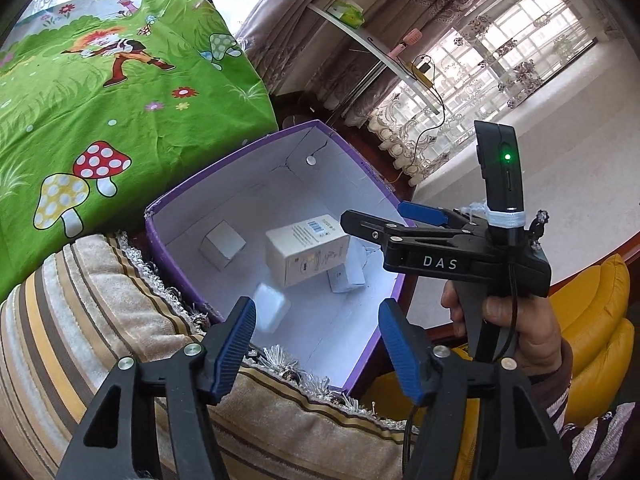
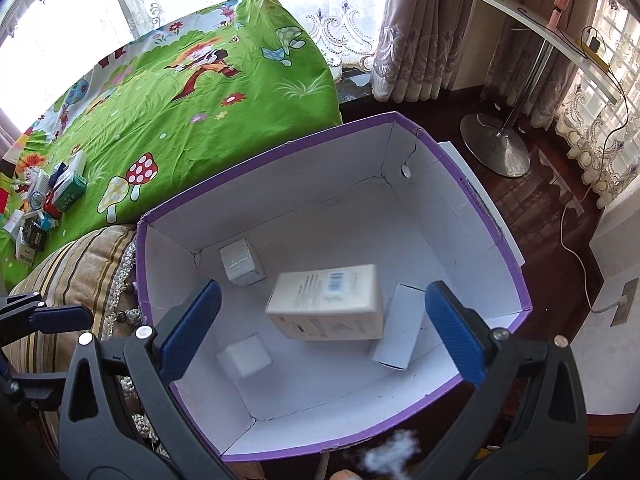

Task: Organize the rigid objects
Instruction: 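Carry both boxes over the purple-rimmed box and open both tools to drop them, then grasp the red toy car with the right tool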

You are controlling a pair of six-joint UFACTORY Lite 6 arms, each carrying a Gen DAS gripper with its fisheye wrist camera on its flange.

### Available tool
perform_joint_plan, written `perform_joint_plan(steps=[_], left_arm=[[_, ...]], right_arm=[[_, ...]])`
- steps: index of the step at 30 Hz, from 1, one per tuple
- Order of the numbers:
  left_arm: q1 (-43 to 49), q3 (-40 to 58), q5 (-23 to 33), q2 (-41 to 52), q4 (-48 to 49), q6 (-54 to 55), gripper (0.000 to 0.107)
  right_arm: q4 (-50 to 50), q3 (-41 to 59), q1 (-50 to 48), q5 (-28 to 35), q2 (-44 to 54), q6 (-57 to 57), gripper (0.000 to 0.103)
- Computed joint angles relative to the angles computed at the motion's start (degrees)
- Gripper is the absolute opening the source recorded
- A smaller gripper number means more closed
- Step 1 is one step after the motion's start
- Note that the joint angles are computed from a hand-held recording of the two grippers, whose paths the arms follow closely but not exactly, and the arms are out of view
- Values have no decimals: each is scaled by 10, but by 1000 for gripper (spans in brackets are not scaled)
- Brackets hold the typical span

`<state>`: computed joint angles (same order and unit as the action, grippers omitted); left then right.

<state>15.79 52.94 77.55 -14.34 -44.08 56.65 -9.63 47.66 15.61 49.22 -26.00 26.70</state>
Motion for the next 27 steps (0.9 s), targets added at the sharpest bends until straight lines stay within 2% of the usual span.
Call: perform_joint_plan(steps=[4, 8, 10, 12, 15, 21, 27], left_arm=[[40, 10, 25, 11, -11, 12, 65], [122, 31, 61, 32, -20, 29, 65], [173, 50, 74, 50, -19, 40, 65], [225, 75, 83, 71, -18, 53, 65], [307, 126, 101, 122, -17, 71, 65], [444, 253, 102, 254, -13, 73, 65], [524, 377, 90, 355, -14, 67, 65]], right_arm=[[33, -2, 3, -22, -15, -23, 103], [-56, 12, 91, -43, -14, 52, 103], [-64, 31, 126, -50, 5, 60, 103], [-46, 62, 152, -51, 40, 49, 103], [-77, 116, 211, -41, 102, 85, 103], [-112, 258, 317, -23, 242, 90, 103], [-124, 431, 375, -18, 405, 15, 103]])
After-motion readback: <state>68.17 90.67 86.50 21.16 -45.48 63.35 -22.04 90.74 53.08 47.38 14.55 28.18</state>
